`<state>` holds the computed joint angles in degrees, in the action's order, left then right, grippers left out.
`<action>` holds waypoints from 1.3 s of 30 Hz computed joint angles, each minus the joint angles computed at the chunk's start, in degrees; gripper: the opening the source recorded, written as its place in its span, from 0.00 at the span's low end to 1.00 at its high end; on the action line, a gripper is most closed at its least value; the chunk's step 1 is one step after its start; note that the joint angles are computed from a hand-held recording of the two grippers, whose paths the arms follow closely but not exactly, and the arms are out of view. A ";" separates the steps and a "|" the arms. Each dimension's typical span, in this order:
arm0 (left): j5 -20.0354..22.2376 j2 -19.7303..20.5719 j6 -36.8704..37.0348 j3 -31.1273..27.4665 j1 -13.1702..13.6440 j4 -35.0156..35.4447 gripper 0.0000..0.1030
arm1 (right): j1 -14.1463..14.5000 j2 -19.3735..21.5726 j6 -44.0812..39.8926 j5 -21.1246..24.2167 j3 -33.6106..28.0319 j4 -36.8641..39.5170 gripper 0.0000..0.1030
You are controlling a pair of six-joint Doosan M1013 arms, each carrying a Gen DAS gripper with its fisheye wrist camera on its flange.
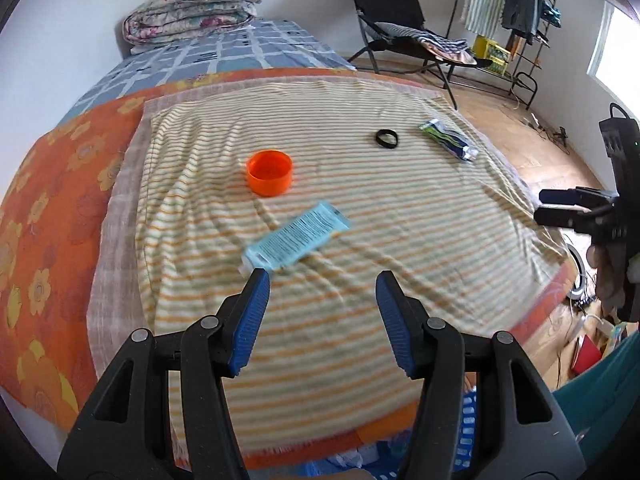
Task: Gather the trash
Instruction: 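Move both tools back over the items on the towel, then grasp the light blue tube with the left tool while the right tool grasps the blue snack wrapper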
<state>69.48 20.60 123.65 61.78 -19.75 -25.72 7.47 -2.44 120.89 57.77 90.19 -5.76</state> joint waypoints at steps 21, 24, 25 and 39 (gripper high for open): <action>8.29 10.85 -10.63 -12.49 0.27 -1.14 0.56 | -10.79 7.29 3.94 -3.55 -4.30 2.05 0.91; 9.83 12.14 -11.95 -14.10 0.50 -2.35 0.56 | -11.22 7.82 4.42 -4.03 -4.36 1.95 0.91; 10.80 12.62 -12.52 -14.74 0.65 -3.28 0.56 | -11.31 7.92 4.41 -4.15 -4.38 1.89 0.91; 13.79 10.48 -5.34 -11.87 -1.02 -1.64 0.56 | -10.95 9.84 3.24 -2.80 -4.90 0.09 0.91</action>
